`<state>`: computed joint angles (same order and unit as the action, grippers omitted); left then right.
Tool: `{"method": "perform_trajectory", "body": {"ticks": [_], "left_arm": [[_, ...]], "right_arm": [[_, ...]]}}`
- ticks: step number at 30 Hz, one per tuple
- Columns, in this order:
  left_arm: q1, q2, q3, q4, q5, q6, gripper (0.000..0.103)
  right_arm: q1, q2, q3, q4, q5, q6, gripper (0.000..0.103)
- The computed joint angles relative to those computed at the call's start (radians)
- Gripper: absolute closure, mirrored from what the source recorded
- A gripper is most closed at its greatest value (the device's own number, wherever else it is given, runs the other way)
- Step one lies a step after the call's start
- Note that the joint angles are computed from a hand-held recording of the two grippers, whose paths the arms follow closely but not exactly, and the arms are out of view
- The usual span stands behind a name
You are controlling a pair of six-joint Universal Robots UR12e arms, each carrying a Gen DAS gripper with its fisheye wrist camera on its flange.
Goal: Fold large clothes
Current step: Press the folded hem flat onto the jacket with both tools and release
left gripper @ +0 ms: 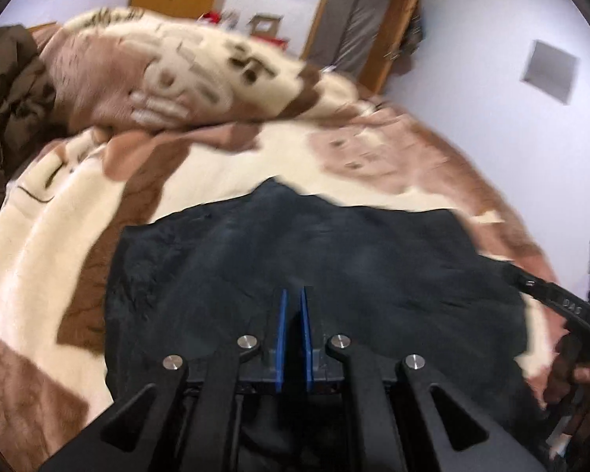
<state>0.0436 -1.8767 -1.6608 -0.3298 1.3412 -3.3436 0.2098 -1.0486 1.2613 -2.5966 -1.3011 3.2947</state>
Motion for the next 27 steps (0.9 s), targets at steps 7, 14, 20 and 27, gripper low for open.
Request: {"method": "perform_trajectory", "body": {"ticks": [7, 14, 20, 27], "left_arm": [[-0.048, 0.027, -0.066, -0.111, -0.104, 0.078, 0.095], [-0.057, 0.005, -0.044, -0.175, -0.086, 0.050, 0.095], [-0.054, 0.057, -0.095, -0.140, -0.111, 0.065, 0.095], [-0.063, -0.013, -0.042, -0.201, -0.087, 0.010, 0.095]], "right_arm": [[0.035, -0.033, 0.078, 0.132, 0.007, -0.074, 0.067], [0.030, -0.021, 0.061, 0.209, -0.016, -0.063, 0.067], [0.026, -0.075, 0.116, 0.148, 0.030, -0.027, 0.067], [0.034, -0.009, 0.053, 0.247, -0.017, -0.045, 0.067]]}}
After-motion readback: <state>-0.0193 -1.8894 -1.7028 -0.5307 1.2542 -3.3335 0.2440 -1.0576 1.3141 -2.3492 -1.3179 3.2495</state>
